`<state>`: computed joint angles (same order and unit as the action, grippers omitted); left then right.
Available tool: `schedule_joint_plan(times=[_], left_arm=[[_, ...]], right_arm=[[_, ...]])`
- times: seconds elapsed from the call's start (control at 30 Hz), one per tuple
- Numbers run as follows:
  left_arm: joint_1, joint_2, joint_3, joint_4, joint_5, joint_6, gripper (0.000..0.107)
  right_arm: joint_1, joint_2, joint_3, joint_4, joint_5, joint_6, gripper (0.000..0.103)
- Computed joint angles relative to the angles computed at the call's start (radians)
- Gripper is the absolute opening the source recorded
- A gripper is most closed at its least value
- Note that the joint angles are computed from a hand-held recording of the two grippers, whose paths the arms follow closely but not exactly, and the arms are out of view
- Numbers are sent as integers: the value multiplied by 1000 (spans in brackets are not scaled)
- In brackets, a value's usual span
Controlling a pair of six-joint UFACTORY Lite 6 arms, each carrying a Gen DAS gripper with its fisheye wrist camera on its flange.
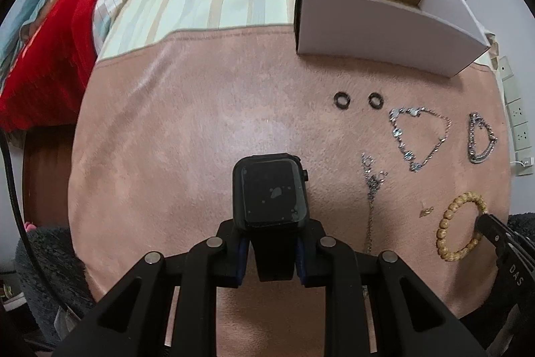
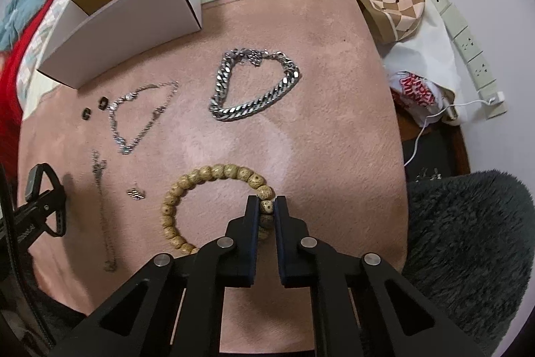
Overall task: Organize jewelry
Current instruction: 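Grasp the black smartwatch with the left tool while the right grasps the wooden bead bracelet, then carry both items into the white cardboard box and open both tools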
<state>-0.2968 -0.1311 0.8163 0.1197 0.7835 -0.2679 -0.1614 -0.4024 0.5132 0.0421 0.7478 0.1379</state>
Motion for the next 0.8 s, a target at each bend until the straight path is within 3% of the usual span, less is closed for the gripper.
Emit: schedule_joint_plan(times=[0.23,0.4,0.6,0.8], left_arm=[[-29,-59,134,-46,119,27,19],[-11,-64,294,-80,197,86,19],[67,162,634,-169,243,200,19],[94,486,1015,-206,292,243,19]], right_arm=[[-21,-105,65,104,98,-103,9],[1,-91,235,159,179,-139,9],[51,70,567,208,225,-149,9],[99,410,958,193,206,-139,9]])
